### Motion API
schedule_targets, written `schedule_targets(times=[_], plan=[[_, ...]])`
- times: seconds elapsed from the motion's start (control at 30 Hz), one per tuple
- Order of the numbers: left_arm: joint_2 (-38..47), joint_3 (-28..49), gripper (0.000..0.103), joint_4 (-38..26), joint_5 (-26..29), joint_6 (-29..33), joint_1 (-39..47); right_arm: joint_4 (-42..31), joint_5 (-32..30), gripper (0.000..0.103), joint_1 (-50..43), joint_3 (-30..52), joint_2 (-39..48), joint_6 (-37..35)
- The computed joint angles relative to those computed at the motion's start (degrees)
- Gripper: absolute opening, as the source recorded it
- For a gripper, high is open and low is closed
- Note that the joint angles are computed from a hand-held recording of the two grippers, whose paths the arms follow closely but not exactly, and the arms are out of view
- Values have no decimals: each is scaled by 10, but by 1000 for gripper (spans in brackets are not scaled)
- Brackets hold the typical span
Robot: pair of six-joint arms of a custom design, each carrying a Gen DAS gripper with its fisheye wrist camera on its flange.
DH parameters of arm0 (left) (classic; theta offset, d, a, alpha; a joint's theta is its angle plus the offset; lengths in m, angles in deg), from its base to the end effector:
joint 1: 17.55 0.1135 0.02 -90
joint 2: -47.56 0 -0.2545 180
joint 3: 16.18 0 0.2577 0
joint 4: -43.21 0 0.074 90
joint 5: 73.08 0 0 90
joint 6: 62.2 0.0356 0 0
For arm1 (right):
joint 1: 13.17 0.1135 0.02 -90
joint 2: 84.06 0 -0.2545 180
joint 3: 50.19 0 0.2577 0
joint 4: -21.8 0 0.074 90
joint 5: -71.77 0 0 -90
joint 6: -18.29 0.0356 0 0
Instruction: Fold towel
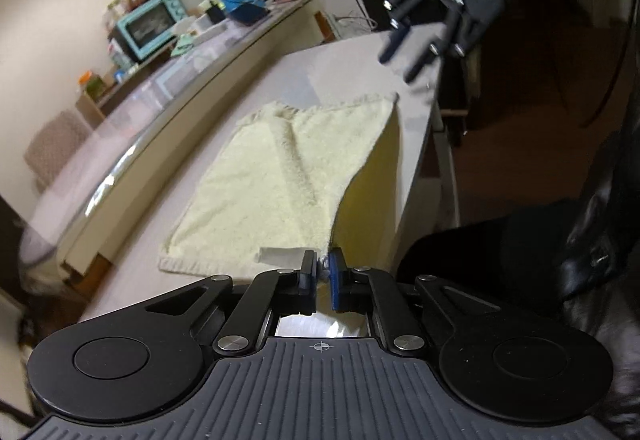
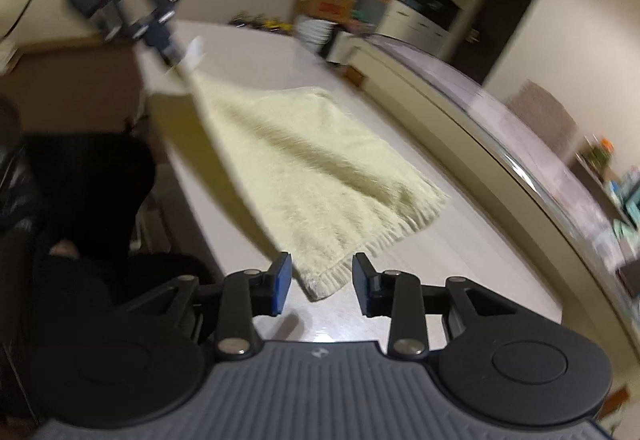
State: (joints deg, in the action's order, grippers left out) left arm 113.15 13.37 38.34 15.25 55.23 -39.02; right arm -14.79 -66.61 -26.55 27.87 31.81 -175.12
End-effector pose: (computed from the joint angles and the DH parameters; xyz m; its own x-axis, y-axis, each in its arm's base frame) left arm 0.1921 -0.0744 0.1219 -0.3818 0.6450 -0.6620 0.5873 0.7224 0.3651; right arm 0.3573 -0.0576 0.0905 0.2580 -0.7255 -0.6380 -0.9018 0.0562 -0.4286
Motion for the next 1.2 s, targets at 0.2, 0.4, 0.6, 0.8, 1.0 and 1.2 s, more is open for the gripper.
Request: schedule_targets(times=[0.2, 0.4, 0.6, 0.8, 1.0, 1.2], plan=[[-25, 42, 6, -59, 77, -33, 70, 70, -18, 46, 26, -56, -6, -15], [-12, 100, 6, -109, 139, -52, 114, 157, -34, 47, 55, -99, 1, 26], [-7, 136, 6, -135, 173, -62, 145, 288, -29, 47, 81, -150, 8, 58], [-13, 130, 6, -153, 164, -52, 146, 314, -19, 41, 69, -137, 25, 41], [-17, 118, 6, -148, 163, -53, 152, 361, -2, 24, 67, -146, 37, 15], [-10, 116, 6, -145, 153, -46, 136, 359, 11, 6, 71, -153, 41, -20]])
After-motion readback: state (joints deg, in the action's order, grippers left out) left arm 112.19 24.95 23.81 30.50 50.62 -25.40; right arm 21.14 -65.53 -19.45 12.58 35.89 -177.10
